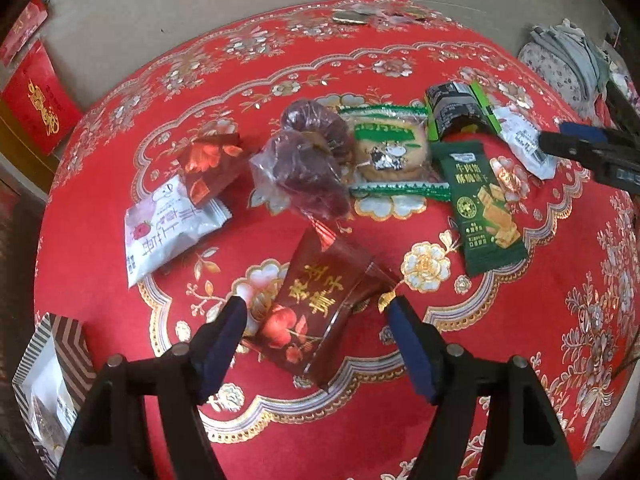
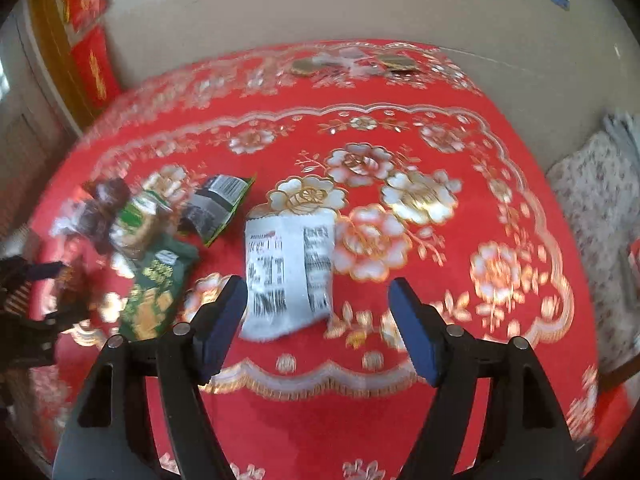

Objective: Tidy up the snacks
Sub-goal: 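Grasp the dark red candy packet with the left tool while the right tool grasps the white snack bag, then carry the red candy packet and white snack bag to the tray and open both tools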

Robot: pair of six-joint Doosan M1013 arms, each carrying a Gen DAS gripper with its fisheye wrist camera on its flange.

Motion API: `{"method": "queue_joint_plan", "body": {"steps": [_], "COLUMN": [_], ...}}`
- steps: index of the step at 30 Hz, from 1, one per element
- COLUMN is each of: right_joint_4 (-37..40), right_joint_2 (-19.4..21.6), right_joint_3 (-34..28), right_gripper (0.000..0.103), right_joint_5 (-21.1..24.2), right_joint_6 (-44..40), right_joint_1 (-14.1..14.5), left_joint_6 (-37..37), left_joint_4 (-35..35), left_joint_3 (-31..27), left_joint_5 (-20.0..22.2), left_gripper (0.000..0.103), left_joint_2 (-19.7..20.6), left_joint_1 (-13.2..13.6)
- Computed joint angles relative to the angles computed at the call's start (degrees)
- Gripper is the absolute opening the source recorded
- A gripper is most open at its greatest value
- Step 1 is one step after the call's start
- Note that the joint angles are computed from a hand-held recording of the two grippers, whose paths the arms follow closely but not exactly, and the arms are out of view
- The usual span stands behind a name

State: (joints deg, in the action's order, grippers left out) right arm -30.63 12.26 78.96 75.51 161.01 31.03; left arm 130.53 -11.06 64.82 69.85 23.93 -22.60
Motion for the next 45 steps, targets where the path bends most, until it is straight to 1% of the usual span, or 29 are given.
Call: {"method": "queue_joint_plan", "body": {"steps": [1,4,6,7,8,9,10,11,12,14,17,21,24,29,32,34,38,45], "right_joint_4": [0.77,3.34,2.66,2.20,2.36,2.77,2.48,2.11,2.13,2.09,0.80,-0.89,-2.34,-4.30,-5.39,-5.96,-6.13,-5.19], "right_joint_2": [1.06,2.83,3.31,2.99,2.37,1.90,1.73,1.52,1.33,0.66,-0.71,-2.39,-2.77,-1.45,-0.51,0.32,1.50,4.31], "right_joint_3": [-1.26,-3.02,-3.10,-2.46,-1.52,-0.73,-0.41,-0.02,0.25,0.99,2.41,3.76,3.52,1.23,-0.11,-1.29,-2.85,-6.57], "right_gripper": [0.074,0.074,0.073,0.064,0.057,0.054,0.054,0.054,0.054,0.054,0.054,0.054,0.054,0.054,0.054,0.054,0.054,0.054], "right_joint_5": [1.17,1.32,1.52,0.59,-1.18,-2.36,-2.62,-2.51,-2.49,-2.95,-4.21,-6.45,-7.49,-8.24,-8.83,-8.70,-10.01,-11.41], "right_joint_6": [-2.22,-8.05,-9.87,-9.91,-9.98,-10.28,-10.29,-10.19,-10.15,-9.74,-7.82,-4.40,-2.89,-3.08,-3.16,-3.43,-4.10,-7.28], "right_joint_1": [-0.32,-1.05,-1.08,-1.12,-1.25,-1.36,-1.26,-1.05,-0.95,-0.51,0.83,2.82,4.40,6.85,7.94,8.60,9.50,10.68], "left_joint_6": [-0.14,-0.53,-0.92,-0.88,-0.52,0.03,0.40,0.59,0.48,0.29,-1.14,-2.98,-4.20,-5.81,-7.10,-7.78,-8.37,-10.15], "left_joint_4": [0.18,-0.28,-0.83,-1.46,-2.44,-2.60,-2.83,-2.96,-2.97,-2.88,-3.58,-3.48,-3.97,-4.62,-4.13,-4.58,-4.41,-4.46], "left_joint_3": [0.08,-0.14,-0.48,-0.67,-0.84,-0.44,-0.31,-0.13,-0.11,0.82,1.58,3.85,5.46,8.64,10.32,11.11,13.06,15.11], "left_joint_5": [0.03,0.67,1.29,1.77,2.51,2.00,2.03,2.07,2.32,1.30,1.00,-1.88,-3.67,-8.12,-11.11,-12.37,-15.35,-18.87], "left_gripper": [0.075,0.075,0.074,0.071,0.063,0.053,0.047,0.037,0.037,0.037,0.037,0.037,0.037,0.037,0.037,0.037,0.037,0.037], "left_joint_2": [-0.06,0.07,0.32,0.46,0.53,0.20,0.04,-0.14,-0.20,-0.78,-1.30,-3.20,-4.80,-7.74,-9.23,-9.97,-11.60,-13.27], "left_joint_1": [-0.02,0.13,0.31,0.48,0.69,0.69,0.71,0.73,0.71,0.75,1.18,1.49,1.76,2.47,2.84,3.35,3.98,5.62]}}
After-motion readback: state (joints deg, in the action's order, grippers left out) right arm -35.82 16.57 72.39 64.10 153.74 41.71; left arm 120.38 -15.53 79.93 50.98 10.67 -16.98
